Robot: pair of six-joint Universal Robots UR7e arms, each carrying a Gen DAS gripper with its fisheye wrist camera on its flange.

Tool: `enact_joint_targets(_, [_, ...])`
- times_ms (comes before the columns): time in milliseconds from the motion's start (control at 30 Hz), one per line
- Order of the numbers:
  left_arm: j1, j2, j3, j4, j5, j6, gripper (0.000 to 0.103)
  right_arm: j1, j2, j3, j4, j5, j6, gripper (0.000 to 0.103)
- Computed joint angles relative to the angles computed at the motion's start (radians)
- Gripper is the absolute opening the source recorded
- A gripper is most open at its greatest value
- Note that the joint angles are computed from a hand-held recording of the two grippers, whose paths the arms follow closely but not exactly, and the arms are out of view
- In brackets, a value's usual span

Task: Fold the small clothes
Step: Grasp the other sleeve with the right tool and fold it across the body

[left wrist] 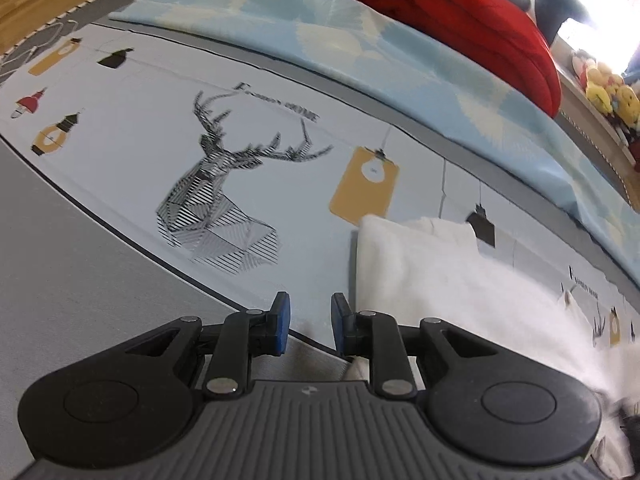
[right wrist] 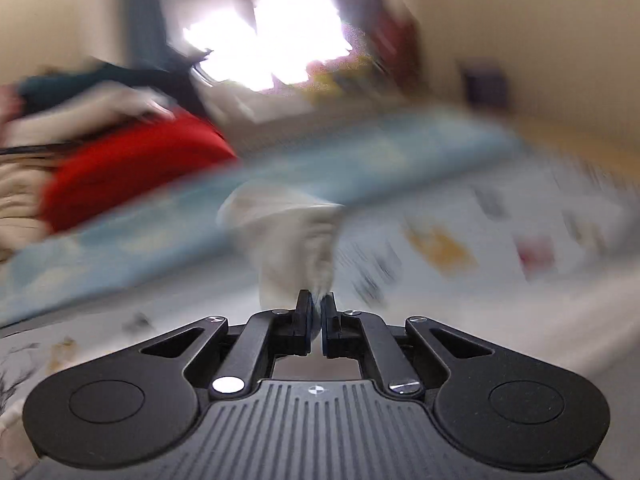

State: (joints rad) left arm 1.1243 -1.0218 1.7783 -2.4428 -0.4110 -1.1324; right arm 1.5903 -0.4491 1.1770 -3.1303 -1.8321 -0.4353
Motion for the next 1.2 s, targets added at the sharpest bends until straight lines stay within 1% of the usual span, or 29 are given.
enact_joint_targets(33, [0.001, 0.006, -0.007, 0.002, -0.008, 0.005, 0.031, -0.010, 0.000, -0.028, 0.104, -0.042, 0.082, 0.008])
enact_joint_targets(67, [0.003, 0.012, -0.012, -0.004, -0.017, 0.016, 0.036, -0.020, -0.002, -0.044, 0.179, -0.062, 0.149, 0.008])
enact_joint_targets(100, [0.005, 0.020, -0.017, -0.018, -0.032, 0.036, 0.038, -0.027, -0.003, -0.055, 0.222, -0.067, 0.183, 0.008])
enact_joint_targets(133, [0.007, 0.027, -0.022, -0.035, -0.049, 0.057, 0.038, -0.031, -0.003, -0.064, 0.244, -0.064, 0.192, 0.008])
enact_joint_targets(167, [0.011, 0.034, -0.025, -0.058, -0.071, 0.080, 0.039, -0.033, -0.001, -0.068, 0.239, -0.060, 0.189, 0.008])
enact_joint_targets(200, [0.015, 0.039, -0.026, -0.080, -0.095, 0.097, 0.042, -0.034, 0.002, -0.077, 0.233, -0.055, 0.184, 0.015])
enact_joint_targets(267, [0.025, 0.047, -0.028, -0.113, -0.144, 0.113, 0.043, -0.039, 0.008, -0.101, 0.238, -0.050, 0.199, 0.025])
enact_joint_targets(367, [0.040, 0.056, -0.037, -0.081, -0.193, 0.089, 0.043, -0.044, 0.023, -0.152, 0.290, -0.074, 0.277, 0.025])
enact_joint_targets(467, [0.054, 0.060, -0.046, -0.032, -0.232, 0.080, 0.044, -0.055, 0.018, -0.163, 0.333, -0.054, 0.345, 0.025])
enact_joint_targets(567, [0.058, 0.058, -0.039, -0.028, -0.241, 0.072, 0.045, -0.061, 0.012, -0.168, 0.379, -0.023, 0.362, 0.025])
enact_joint_targets(633, [0.058, 0.058, -0.033, -0.026, -0.237, 0.070, 0.044, -0.062, 0.013, -0.172, 0.382, -0.013, 0.358, 0.022])
enact_joint_targets(667, [0.057, 0.059, -0.037, -0.014, -0.236, 0.071, 0.039, -0.062, 0.013, -0.173, 0.381, -0.007, 0.352, 0.010])
enact_joint_targets(700, [0.054, 0.060, -0.033, -0.018, -0.229, 0.088, 0.018, -0.062, 0.009, -0.169, 0.378, 0.006, 0.345, 0.003])
enact_joint_targets(733, [0.051, 0.059, -0.026, -0.034, -0.219, 0.110, 0.016, -0.062, 0.002, -0.158, 0.363, 0.023, 0.341, 0.003])
enact_joint_targets(767, [0.044, 0.056, -0.020, -0.039, -0.194, 0.115, 0.016, -0.061, -0.007, -0.144, 0.344, 0.049, 0.334, 0.003])
enact_joint_targets(800, [0.037, 0.055, -0.017, -0.036, -0.166, 0.114, 0.015, -0.065, -0.018, -0.127, 0.324, 0.095, 0.331, 0.003])
enact_joint_targets(833, [0.031, 0.052, -0.015, -0.024, -0.140, 0.111, 0.015, -0.070, -0.035, -0.101, 0.297, 0.162, 0.333, 0.003])
enact_joint_targets(867, [0.029, 0.046, -0.012, -0.010, -0.129, 0.103, 0.015, -0.070, -0.047, -0.084, 0.282, 0.194, 0.326, 0.003])
enact_joint_targets(900, [0.031, 0.039, -0.013, 0.022, -0.134, 0.086, 0.015, -0.068, -0.054, -0.077, 0.273, 0.201, 0.319, 0.003])
enact_joint_targets(933, [0.035, 0.036, -0.017, 0.053, -0.144, 0.068, 0.015, -0.065, -0.056, -0.082, 0.285, 0.179, 0.319, 0.003])
enact_joint_targets(967, [0.043, 0.031, -0.021, 0.080, -0.170, 0.054, 0.017, -0.060, -0.050, -0.104, 0.327, 0.127, 0.324, 0.003])
enact_joint_targets(1000, [0.050, 0.029, -0.028, 0.102, -0.193, 0.043, 0.021, -0.052, -0.034, -0.147, 0.406, 0.040, 0.335, 0.003])
enact_joint_targets(1033, [0.052, 0.027, -0.035, 0.128, -0.202, 0.030, 0.021, -0.044, -0.011, -0.199, 0.491, -0.059, 0.347, 0.005])
enact_joint_targets(1067, [0.046, 0.024, -0.033, 0.138, -0.186, 0.019, 0.021, -0.043, 0.004, -0.228, 0.535, -0.126, 0.360, 0.007])
enact_joint_targets(1100, [0.035, 0.022, -0.027, 0.131, -0.151, 0.017, 0.024, -0.043, 0.010, -0.235, 0.537, -0.169, 0.368, 0.007])
enact_joint_targets(1133, [0.025, 0.022, -0.018, 0.105, -0.119, 0.030, 0.026, -0.041, 0.010, -0.225, 0.498, -0.202, 0.356, 0.007])
enact_joint_targets(1167, [0.015, 0.024, -0.007, 0.057, -0.094, 0.061, 0.027, -0.037, 0.008, -0.211, 0.444, -0.215, 0.326, 0.007])
enact_joint_targets(1200, [0.008, 0.030, 0.002, -0.010, -0.085, 0.109, 0.028, -0.033, 0.003, -0.195, 0.390, -0.210, 0.288, 0.007])
